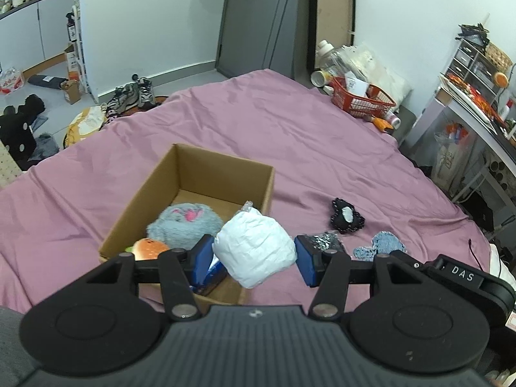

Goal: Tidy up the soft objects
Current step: 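Carry the white bag and denim plush over the box and open both grippers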

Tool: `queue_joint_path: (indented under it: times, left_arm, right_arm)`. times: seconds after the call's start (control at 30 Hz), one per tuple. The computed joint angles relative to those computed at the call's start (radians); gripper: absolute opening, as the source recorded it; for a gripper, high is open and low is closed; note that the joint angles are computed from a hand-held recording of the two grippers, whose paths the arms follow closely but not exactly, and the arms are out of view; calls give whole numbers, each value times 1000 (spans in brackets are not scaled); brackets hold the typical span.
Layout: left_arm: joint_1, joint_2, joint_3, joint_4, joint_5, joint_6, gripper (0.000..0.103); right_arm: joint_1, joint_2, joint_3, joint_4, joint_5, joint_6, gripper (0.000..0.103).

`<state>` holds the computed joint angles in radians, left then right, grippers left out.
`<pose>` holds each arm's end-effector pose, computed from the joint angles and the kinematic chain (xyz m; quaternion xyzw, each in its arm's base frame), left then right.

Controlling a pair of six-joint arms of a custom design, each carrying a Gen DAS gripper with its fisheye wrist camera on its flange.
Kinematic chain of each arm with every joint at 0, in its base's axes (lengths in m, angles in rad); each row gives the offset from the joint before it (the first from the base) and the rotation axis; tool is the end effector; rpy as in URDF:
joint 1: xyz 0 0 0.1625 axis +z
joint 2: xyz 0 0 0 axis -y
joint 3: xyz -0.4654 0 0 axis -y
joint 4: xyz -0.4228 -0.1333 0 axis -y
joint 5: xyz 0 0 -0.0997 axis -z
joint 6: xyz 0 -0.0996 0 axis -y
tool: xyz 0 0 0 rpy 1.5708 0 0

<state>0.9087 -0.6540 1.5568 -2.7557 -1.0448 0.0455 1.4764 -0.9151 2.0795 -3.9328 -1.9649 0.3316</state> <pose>-0.3171 -0.7050 0.0587 0.2969 0.9095 -0.2075 0.2041 0.0406 -0.5793 0.2023 -0.2791 -0.7684 0.5680 0.0952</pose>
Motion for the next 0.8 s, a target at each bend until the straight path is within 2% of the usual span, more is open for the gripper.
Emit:
queue_joint_path:
  times: [0.27, 0.8]
  left_arm:
    - [21, 9, -30, 1, 8, 0, 53]
    - [83, 63, -159, 51, 10, -3, 53]
  right_arm:
    - [28, 19, -25, -24, 41, -68, 25]
    - [72, 53, -105, 16, 107, -163, 27]
